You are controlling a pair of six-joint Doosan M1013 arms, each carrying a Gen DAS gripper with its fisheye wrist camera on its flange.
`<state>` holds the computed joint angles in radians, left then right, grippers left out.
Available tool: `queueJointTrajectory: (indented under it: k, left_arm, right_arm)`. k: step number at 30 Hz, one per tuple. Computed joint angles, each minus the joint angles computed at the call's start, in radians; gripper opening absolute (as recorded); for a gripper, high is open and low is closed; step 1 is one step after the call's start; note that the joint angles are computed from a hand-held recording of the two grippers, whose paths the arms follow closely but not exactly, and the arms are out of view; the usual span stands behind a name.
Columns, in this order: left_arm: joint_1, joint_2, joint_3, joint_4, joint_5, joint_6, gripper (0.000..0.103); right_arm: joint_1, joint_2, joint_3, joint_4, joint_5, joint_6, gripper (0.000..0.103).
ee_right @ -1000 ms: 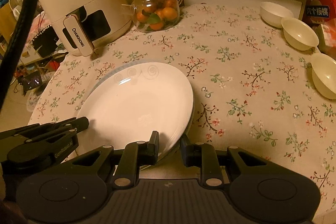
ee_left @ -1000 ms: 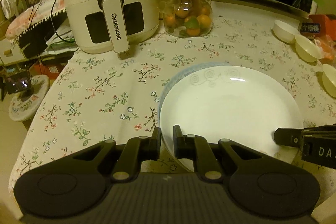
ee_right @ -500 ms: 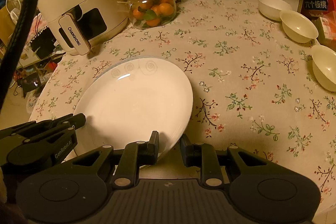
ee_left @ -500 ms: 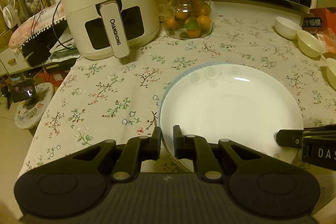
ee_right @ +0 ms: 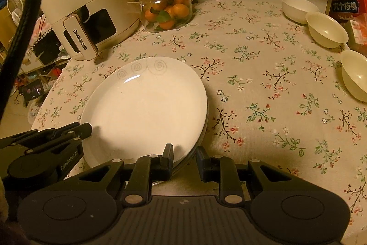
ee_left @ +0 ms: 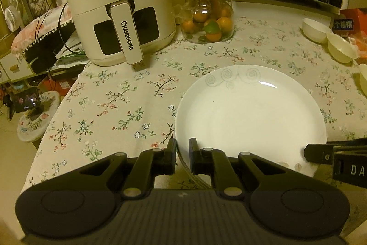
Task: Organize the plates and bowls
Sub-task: 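Lower the white plate onto the blue plates and open both grippers, then withdraw both grippers up and away from the plate stack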
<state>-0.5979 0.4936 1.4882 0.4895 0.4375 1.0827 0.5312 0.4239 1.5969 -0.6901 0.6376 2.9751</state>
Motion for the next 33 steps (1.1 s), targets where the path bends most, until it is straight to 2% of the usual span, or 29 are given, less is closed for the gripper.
queueJointTrajectory:
  k: [4,7,11,13,18,24,28,33]
  left_arm:
    - [0.011,0.0,-0.006,-0.081,-0.006,0.049,0.011]
    - [0.017,0.0,-0.009,-0.098,-0.014,0.049,0.018]
    - [0.021,-0.003,-0.007,-0.095,-0.031,0.04,0.022]
    - [0.026,-0.006,-0.007,-0.114,-0.04,0.055,0.023]
    - [0.041,-0.01,-0.013,-0.236,-0.042,0.145,0.036]
    - [0.054,-0.031,-0.01,-0.295,-0.066,0.169,0.051]
    - [0.062,-0.047,-0.011,-0.339,-0.075,0.188,0.056]
    - [0.069,-0.071,-0.007,-0.405,-0.096,0.267,0.074]
  right_arm:
    - [-0.001,-0.002,0.006,0.0,-0.016,-0.002,0.025]
    - [-0.001,-0.006,0.013,-0.025,-0.019,0.029,0.027]
    - [-0.001,-0.014,0.028,-0.071,-0.029,0.085,0.039]
    - [0.001,-0.017,0.032,-0.094,-0.024,0.111,0.041]
    - [0.0,-0.032,0.051,-0.147,-0.032,0.187,0.045]
    - [0.002,-0.049,0.062,-0.19,-0.012,0.231,0.052]
    - [0.008,-0.055,0.059,-0.19,0.017,0.21,0.054]
    - [0.018,-0.074,0.05,-0.19,0.067,0.151,0.062]
